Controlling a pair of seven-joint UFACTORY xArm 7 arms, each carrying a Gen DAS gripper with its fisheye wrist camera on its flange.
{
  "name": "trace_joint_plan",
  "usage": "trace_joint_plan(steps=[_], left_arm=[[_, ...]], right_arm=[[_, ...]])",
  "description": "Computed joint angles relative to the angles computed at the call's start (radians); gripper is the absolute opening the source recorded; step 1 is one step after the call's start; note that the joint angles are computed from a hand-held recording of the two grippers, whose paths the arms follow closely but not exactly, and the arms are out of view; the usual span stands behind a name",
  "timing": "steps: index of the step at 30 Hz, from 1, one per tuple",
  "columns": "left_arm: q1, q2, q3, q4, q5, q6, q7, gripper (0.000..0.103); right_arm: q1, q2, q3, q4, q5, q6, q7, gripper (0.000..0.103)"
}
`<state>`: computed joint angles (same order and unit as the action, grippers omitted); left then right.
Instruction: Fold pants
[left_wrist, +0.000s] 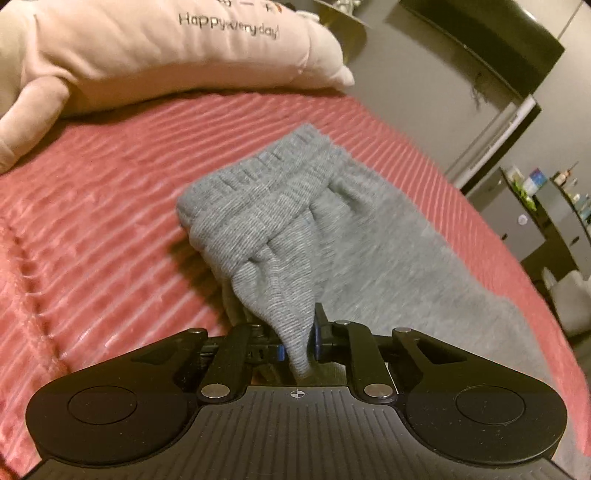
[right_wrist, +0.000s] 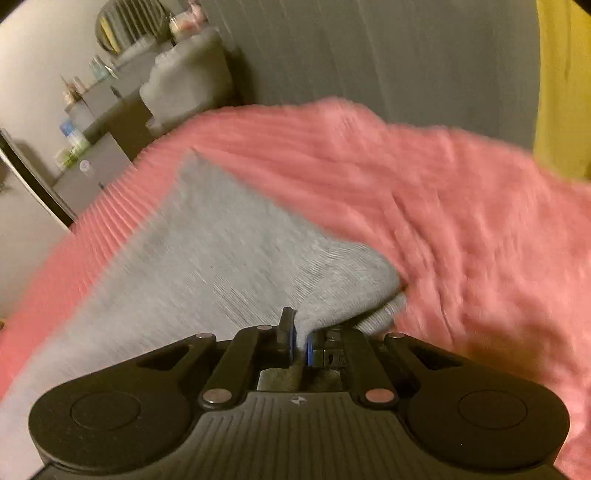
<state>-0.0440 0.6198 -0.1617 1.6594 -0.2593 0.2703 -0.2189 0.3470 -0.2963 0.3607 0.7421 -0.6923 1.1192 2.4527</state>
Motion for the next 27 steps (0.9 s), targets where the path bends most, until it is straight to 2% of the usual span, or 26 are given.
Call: trace_joint_plan(steps=[2, 5, 7, 10, 12, 14, 15, 16, 18, 19, 21, 22, 23, 24, 25, 27], left_arm=[[0.026, -0.008, -0.03, -0.001, -0.024, -0.002, 0.022, 0.015], [0.029, -0.022, -0.033, -0.006, -0.034, 0.0, 0.038, 0.015], [0.007, -0.035, -0.009, -0.019, -0.015, -0.013, 0.033, 0.015], [0.007, -0.058, -0.01, -0.061, -0.005, -0.042, 0.056, 0.015], [0.017, -0.062, -0.016, -0.072, -0.004, -0.034, 0.07, 0.015], [-0.008, -0.043, 0.025, -0.032, 0.015, 0.026, 0.027, 0.019], [-0.038, -0.051, 0.071, -0.031, 0.045, 0.055, -0.02, 0.032], [-0.091, -0.06, 0.142, -0.034, 0.102, 0.068, -0.092, 0.051], [-0.2, -0.088, 0.282, -0.06, 0.258, 0.061, -0.235, 0.065], [-0.246, -0.105, 0.337, -0.08, 0.337, 0.046, -0.285, 0.067], [-0.36, -0.13, 0.467, -0.11, 0.517, 0.024, -0.401, 0.068], [-0.404, -0.137, 0.515, -0.116, 0.595, 0.024, -0.445, 0.073], [-0.425, -0.146, 0.533, -0.122, 0.647, 0.022, -0.465, 0.076], [-0.423, -0.158, 0.52, -0.132, 0.67, 0.007, -0.465, 0.079], [-0.397, -0.173, 0.479, -0.145, 0.663, -0.013, -0.445, 0.082], [-0.29, -0.181, 0.318, -0.143, 0.572, -0.021, -0.341, 0.086]], right_arm=[[0.003, -0.023, 0.03, -0.007, -0.036, 0.032, 0.064, 0.006], [0.0, -0.054, 0.032, -0.018, -0.053, 0.028, 0.099, 0.006], [-0.004, -0.068, 0.035, -0.02, -0.06, 0.039, 0.093, 0.006], [-0.003, -0.045, 0.064, 0.03, -0.072, 0.127, 0.065, 0.006], [0.005, -0.027, 0.054, 0.055, -0.045, 0.157, 0.043, 0.006], [0.013, -0.026, 0.029, 0.043, -0.019, 0.129, 0.023, 0.006], [0.018, -0.028, 0.014, 0.039, 0.02, 0.122, 0.0, 0.006], [0.02, -0.022, 0.011, 0.05, 0.057, 0.142, -0.012, 0.007], [0.024, -0.024, 0.025, 0.058, 0.09, 0.188, 0.021, 0.009], [0.027, -0.033, 0.035, 0.054, 0.09, 0.2, 0.05, 0.01], [0.035, 0.01, 0.045, 0.121, 0.132, 0.309, 0.018, 0.017], [0.044, 0.032, 0.048, 0.151, 0.14, 0.361, -0.002, 0.018], [0.055, 0.037, 0.05, 0.162, 0.137, 0.384, 0.001, 0.018], [0.067, 0.019, 0.051, 0.149, 0.122, 0.372, 0.03, 0.018], [0.076, -0.015, 0.051, 0.114, 0.098, 0.324, 0.071, 0.018], [0.076, -0.078, 0.039, 0.049, 0.082, 0.217, 0.124, 0.018]])
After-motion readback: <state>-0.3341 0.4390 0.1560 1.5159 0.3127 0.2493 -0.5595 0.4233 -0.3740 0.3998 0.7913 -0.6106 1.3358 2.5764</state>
